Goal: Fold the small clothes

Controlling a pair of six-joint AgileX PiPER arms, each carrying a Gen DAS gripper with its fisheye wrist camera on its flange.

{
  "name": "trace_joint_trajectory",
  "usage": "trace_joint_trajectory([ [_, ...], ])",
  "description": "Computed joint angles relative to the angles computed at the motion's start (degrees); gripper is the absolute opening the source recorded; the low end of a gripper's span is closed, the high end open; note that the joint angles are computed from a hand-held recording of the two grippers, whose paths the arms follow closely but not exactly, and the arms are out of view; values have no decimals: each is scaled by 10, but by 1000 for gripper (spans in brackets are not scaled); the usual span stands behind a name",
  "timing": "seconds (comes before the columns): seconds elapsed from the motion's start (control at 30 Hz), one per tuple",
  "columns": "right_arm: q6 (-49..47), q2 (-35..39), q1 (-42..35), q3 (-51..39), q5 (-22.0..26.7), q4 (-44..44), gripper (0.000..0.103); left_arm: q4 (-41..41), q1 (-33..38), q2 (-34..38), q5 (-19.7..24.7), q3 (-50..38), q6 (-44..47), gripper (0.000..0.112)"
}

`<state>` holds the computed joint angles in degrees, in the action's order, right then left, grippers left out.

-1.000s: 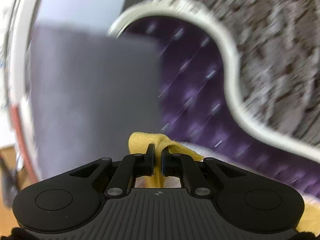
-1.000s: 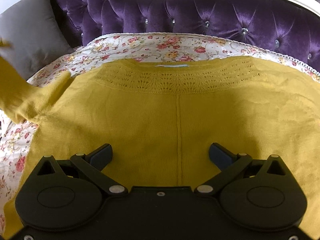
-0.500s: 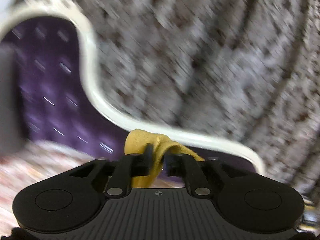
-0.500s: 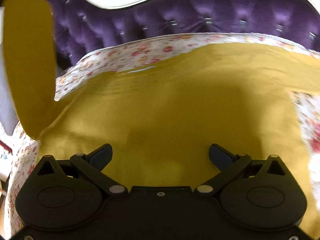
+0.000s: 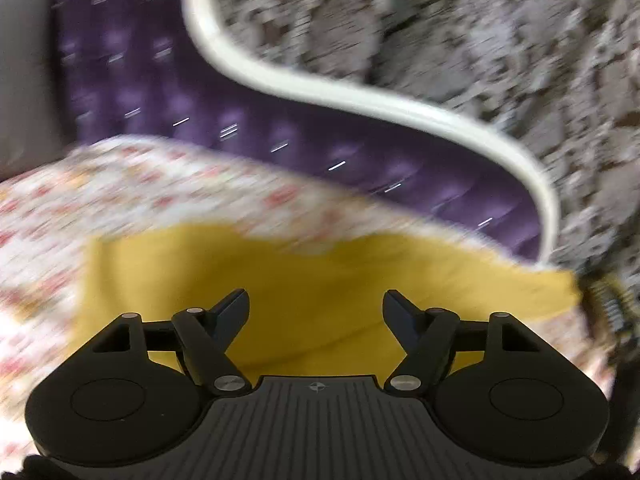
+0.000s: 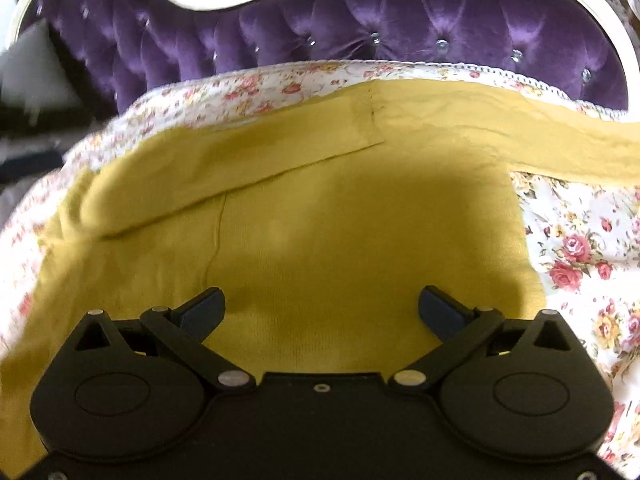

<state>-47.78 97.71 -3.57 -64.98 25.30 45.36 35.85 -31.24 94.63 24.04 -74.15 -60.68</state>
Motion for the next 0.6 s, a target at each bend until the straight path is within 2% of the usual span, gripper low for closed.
trace_joint_trajectory([
  [0.13,-12,-6,11,20,-25,-21,103,33,7,-23,25,71,-45,72],
  [0.23,-98,-7,-8,33,-13,64,103,43,9,-39,30,115,-74,73],
  [0.37,-191,-11,-19,51,-10,133,103,147,-12,-46,30,151,-155,73],
  [0.47,-212,-12,-18,56,-12,144,103,196,-17,-47,21,167,-203,76],
  [0.57,-207,-10,-18,51,-8,130,103,257,-16,-52,-12,194,-264,86],
  [0.6,-211,-11,-18,52,-7,132,103,265,-17,-53,-14,197,-271,87],
])
